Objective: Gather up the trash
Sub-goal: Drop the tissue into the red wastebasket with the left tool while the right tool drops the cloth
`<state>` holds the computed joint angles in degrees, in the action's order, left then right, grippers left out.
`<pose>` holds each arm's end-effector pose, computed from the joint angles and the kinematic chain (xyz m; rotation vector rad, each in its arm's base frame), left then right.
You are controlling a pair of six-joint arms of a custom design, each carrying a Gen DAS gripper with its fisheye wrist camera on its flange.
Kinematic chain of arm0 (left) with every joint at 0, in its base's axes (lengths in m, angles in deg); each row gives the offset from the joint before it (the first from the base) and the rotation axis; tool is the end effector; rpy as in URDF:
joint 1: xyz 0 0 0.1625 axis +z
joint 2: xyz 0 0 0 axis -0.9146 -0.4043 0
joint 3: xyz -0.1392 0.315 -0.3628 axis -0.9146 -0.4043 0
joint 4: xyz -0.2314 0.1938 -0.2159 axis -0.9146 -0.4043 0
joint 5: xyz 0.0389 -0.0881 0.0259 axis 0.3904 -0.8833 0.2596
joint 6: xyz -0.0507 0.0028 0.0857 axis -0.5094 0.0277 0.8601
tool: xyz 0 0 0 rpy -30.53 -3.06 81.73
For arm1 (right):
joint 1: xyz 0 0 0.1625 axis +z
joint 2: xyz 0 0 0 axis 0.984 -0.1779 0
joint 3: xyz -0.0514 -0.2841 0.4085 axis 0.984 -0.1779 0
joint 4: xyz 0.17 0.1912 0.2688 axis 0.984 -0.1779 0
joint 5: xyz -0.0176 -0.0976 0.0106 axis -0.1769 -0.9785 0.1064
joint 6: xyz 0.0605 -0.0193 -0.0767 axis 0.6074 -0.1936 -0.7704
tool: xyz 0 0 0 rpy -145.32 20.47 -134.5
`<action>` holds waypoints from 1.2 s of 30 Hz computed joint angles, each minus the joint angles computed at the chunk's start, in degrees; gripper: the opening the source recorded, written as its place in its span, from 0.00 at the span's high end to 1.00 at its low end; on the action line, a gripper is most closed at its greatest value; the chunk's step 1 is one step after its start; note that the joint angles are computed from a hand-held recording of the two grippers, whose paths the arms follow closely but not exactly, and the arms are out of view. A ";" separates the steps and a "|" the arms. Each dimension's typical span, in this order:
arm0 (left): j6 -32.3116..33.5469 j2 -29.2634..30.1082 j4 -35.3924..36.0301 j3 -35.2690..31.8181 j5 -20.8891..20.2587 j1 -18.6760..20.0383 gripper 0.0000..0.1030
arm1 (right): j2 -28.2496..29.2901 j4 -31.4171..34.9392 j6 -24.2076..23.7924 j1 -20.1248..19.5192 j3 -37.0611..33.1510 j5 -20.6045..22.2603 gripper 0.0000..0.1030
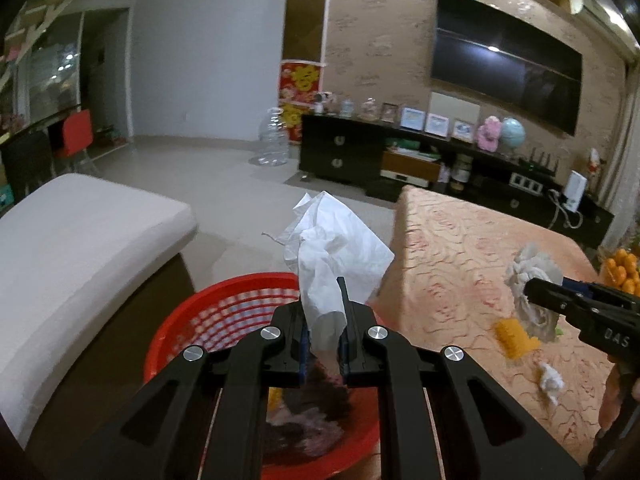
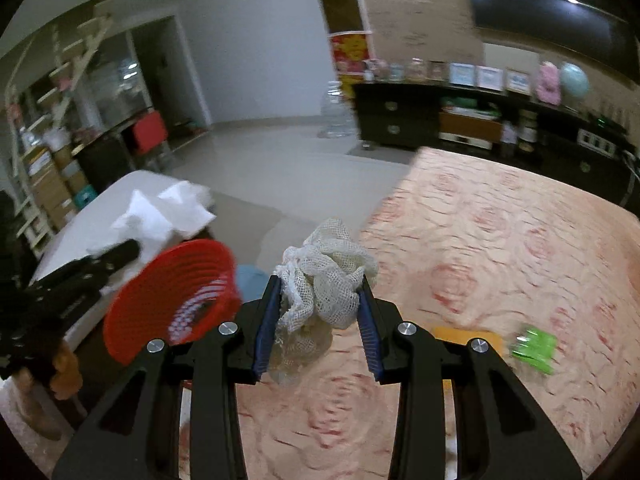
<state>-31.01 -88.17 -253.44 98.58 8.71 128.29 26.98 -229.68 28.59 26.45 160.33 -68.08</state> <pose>-0.1709 -0.7329 0.2538 0.6934 2.2738 -1.0823 0.2929 -0.7027 0.1180 0.4551 -2.3960 1.0780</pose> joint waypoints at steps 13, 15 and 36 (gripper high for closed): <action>-2.60 -0.89 5.14 -0.97 5.09 2.23 0.90 | 6.63 15.06 -0.48 2.06 -10.78 7.67 0.64; -2.76 -1.23 5.65 -0.80 5.31 2.73 0.90 | 7.26 16.63 -0.72 2.20 -11.91 8.13 0.64; -2.33 -1.51 1.75 -0.20 3.28 2.41 0.35 | 5.06 13.07 1.61 1.48 -9.47 8.98 0.31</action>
